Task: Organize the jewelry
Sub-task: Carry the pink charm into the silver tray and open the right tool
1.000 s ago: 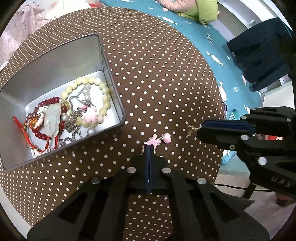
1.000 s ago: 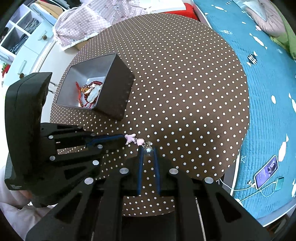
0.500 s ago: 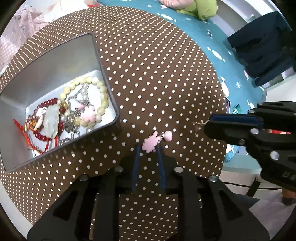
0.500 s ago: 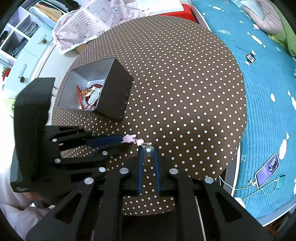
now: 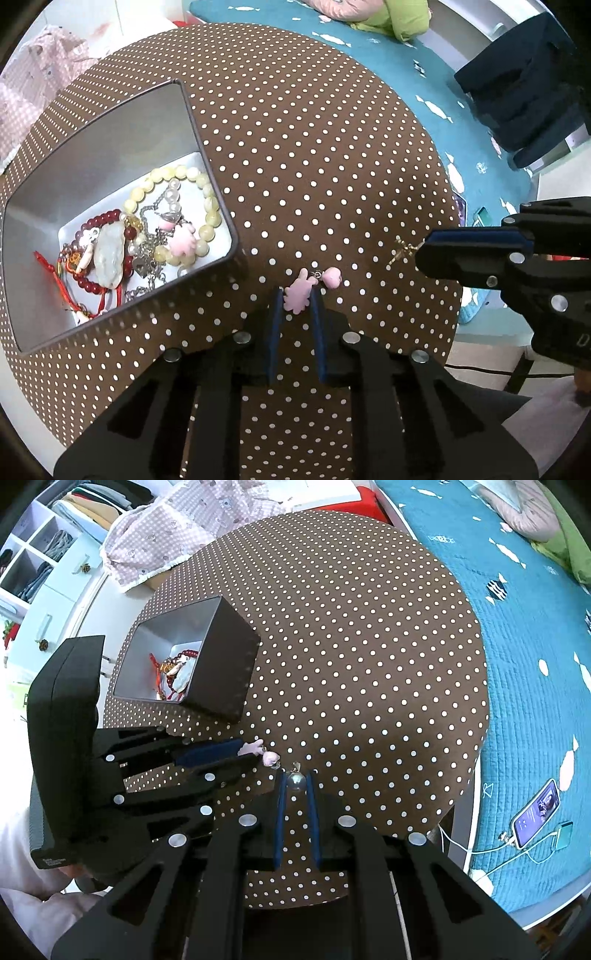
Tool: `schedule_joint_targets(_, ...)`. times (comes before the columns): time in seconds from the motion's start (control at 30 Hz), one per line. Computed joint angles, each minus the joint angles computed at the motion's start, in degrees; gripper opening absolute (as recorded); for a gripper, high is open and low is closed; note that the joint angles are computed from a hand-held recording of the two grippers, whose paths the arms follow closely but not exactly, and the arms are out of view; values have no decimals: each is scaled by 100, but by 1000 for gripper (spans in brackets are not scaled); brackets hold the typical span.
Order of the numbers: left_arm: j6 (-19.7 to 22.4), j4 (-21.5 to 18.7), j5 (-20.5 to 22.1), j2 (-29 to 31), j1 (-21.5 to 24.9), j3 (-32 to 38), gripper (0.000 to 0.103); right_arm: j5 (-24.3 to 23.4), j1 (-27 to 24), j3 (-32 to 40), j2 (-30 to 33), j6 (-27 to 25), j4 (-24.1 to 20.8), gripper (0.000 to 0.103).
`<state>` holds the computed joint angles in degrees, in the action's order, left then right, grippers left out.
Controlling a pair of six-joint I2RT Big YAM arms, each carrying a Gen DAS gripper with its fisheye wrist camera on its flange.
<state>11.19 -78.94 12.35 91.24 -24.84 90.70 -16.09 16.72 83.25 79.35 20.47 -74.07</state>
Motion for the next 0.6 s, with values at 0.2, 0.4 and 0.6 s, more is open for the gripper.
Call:
schedule_joint_targets(0.2, -36, -136, 238, -262, 248, -94, 14, 3, 79, 105, 24, 12, 47, 10)
schedule_joint_targets(0.4, -89, -153, 354, -626, 504, -112, 14, 8, 234, 318, 108, -32, 137, 10)
schedule_joint_targets(0.6, -185, -101, 385, -972, 809, -3, 15, 107, 460, 636, 227, -29, 241, 10)
